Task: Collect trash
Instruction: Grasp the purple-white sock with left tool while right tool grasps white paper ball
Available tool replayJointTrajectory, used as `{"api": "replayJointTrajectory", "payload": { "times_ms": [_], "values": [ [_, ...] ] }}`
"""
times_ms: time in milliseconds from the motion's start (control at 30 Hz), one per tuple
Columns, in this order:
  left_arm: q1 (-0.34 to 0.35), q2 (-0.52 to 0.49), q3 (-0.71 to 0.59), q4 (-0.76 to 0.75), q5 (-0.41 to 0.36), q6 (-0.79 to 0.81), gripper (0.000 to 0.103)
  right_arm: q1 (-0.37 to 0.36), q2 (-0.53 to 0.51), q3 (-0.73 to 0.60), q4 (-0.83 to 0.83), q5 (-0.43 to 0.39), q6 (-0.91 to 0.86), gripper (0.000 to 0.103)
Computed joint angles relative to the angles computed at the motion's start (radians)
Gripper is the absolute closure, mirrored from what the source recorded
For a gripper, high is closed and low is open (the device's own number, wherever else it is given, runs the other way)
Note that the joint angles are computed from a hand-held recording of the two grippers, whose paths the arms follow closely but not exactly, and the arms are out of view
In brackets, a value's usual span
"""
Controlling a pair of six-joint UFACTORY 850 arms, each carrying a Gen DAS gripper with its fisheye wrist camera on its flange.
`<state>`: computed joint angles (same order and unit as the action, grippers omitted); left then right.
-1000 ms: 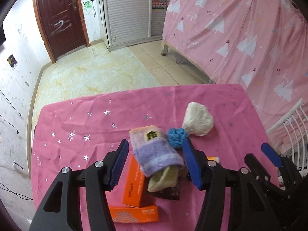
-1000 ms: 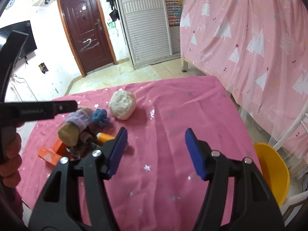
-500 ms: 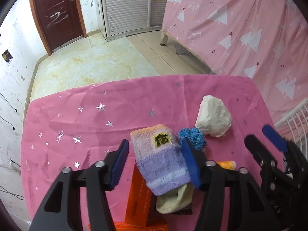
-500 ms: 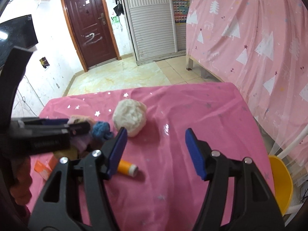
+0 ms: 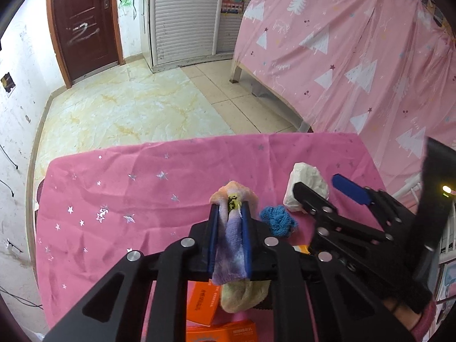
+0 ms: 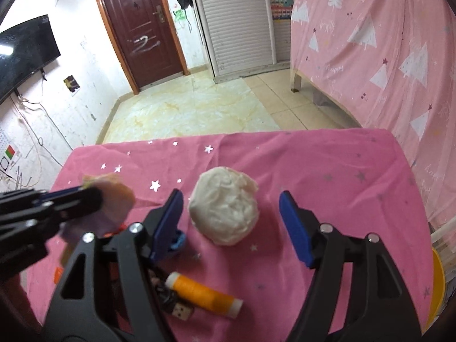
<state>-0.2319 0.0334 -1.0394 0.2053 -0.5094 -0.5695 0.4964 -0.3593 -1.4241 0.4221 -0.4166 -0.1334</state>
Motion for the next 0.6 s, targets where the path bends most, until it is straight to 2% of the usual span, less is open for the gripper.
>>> {"api": "replayJointTrajectory", "payload": {
  "times_ms": [167,200,233,267,400,600],
  "values": [
    [0.008,0.015,0.010,-0.016,0.011,0.016,0.094,0.004,-0.031,-0.033,-0.021,-0.028,0.026,0.037],
    [0.012,0.014,0.009,-0.027,0.011,0.025,0.094,0.004,-0.034,-0.036,-0.017,-0.030,0.027,0.039],
    [0.012,0.015,0.010,-0.026,0.011,0.023,0.094,0.004,-0.036,-0.038,-0.010,-0.030,0.020,0.050],
    [0.010,0.017,0.011,-0.013,0.009,0.009,0.094,0.003,-0.038,-0.040,-0.003,-0.035,0.012,0.053],
    [0.003,0.026,0.013,0.014,0.001,-0.021,0.094,0.005,-0.033,-0.035,-0.014,-0.029,0.023,0.054],
    [-0.028,0.053,0.013,0.086,-0.027,-0.100,0.094,-0.003,0.028,0.026,0.013,0.016,0.018,0.054]
  ]
}}
